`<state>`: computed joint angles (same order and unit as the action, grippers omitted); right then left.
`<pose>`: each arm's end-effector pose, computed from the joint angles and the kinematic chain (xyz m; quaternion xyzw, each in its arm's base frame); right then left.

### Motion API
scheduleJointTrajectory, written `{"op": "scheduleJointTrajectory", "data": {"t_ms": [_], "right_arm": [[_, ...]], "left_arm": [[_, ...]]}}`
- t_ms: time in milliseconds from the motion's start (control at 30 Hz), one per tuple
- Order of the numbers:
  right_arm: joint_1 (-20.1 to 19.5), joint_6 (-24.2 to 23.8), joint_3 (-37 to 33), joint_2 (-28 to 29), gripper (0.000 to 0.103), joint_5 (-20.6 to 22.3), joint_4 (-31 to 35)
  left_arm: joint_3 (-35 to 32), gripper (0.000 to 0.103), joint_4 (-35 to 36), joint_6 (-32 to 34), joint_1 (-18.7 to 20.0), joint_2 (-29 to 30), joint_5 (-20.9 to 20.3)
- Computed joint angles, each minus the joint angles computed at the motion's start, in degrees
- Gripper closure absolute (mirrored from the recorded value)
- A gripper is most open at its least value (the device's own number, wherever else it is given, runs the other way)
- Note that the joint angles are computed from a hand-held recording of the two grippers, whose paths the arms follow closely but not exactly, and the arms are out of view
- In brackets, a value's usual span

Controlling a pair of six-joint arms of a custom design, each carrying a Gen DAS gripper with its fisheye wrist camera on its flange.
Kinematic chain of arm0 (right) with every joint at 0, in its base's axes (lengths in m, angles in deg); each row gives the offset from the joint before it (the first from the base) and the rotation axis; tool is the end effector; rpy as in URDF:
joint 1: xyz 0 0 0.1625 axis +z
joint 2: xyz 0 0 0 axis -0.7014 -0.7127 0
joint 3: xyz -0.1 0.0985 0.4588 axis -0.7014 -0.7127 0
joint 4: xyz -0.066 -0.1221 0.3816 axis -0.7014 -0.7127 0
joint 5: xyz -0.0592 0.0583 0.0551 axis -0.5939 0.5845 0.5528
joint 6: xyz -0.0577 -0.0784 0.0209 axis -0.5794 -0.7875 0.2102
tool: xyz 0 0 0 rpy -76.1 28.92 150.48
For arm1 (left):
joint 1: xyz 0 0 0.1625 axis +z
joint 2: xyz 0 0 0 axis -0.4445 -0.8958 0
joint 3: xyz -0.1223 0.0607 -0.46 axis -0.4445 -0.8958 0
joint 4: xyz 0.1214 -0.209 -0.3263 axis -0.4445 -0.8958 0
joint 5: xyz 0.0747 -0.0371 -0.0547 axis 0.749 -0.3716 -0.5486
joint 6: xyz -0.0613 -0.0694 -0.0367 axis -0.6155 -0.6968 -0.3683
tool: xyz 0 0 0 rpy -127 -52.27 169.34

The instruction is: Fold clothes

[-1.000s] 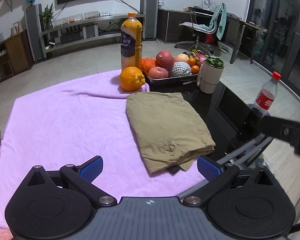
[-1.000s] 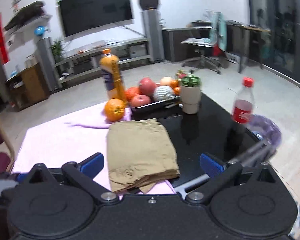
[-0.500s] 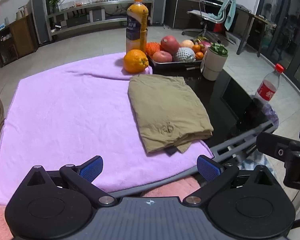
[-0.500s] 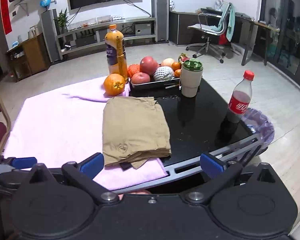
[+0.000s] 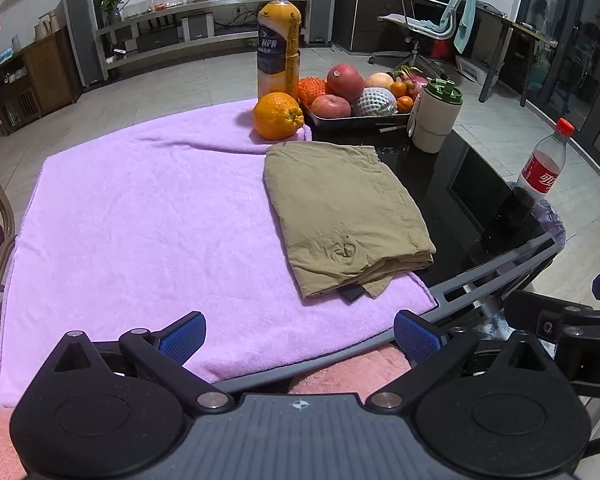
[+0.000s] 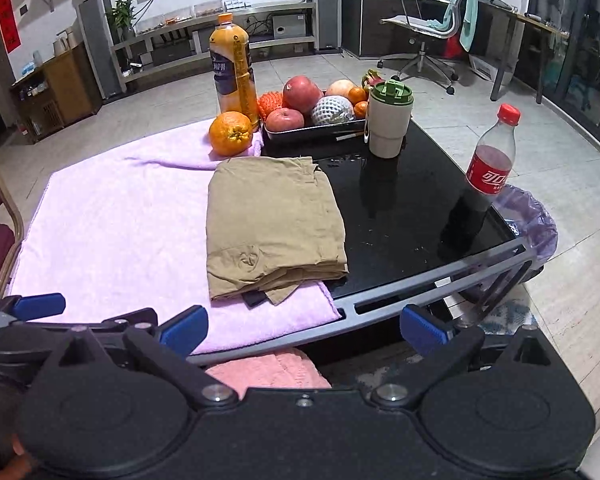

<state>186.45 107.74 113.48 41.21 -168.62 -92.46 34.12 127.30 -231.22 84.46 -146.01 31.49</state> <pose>0.5562 -0.3804 0.0006 -0.0852 -0.8276 0.3897 0.3948 -0.0811 -0.4829 0.4441 0.3508 0.8825 -0.1844 0.2531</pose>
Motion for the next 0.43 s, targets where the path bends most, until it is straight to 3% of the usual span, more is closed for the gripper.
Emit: {"op": "scheduleJointTrajectory", "data": {"t_ms": [433], "right_arm": [[-1.12, -3.98, 2.77, -0.44, 0.0, 1.56, -7.62]], "left_arm": [[1.13, 0.001, -2.26, 2.17, 0.27, 0.45, -1.22]]}}
